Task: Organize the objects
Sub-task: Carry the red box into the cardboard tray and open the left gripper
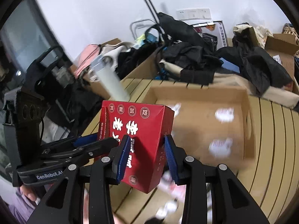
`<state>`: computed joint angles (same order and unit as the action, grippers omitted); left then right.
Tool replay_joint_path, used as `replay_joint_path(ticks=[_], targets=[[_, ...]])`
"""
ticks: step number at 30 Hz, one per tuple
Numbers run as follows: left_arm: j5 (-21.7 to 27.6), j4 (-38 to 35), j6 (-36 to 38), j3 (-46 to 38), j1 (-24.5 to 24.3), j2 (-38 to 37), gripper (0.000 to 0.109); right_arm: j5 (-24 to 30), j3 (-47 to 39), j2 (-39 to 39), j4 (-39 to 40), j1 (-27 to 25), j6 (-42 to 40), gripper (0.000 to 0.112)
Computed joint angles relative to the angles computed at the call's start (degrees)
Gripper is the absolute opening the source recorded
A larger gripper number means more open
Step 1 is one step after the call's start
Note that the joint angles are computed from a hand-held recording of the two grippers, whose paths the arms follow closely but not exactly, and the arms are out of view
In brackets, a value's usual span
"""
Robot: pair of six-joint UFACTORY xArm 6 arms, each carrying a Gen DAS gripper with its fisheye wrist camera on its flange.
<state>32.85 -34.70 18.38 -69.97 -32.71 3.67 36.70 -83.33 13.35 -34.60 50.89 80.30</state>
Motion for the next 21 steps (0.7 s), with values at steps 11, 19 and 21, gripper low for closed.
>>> replay_joint_path(ticks=[11, 19, 21], targets=[[6.0, 20.5, -16.5, -27.3, 2.2, 28.8, 0.036, -5.6, -15.9, 22.6, 29.9, -12.5, -25.9, 0.04], [-1.6, 24.1, -16.3, -21.1, 2.0, 22.9, 0.082, -5.0, -15.1, 22.3, 28.1, -13.7, -24.8, 0.042], [-0.8, 25.3, -16.5, -20.1, 2.2, 20.7, 0.094, -3.4, -11.7, 18.1, 23.2, -13.6, -21.7, 0.046]])
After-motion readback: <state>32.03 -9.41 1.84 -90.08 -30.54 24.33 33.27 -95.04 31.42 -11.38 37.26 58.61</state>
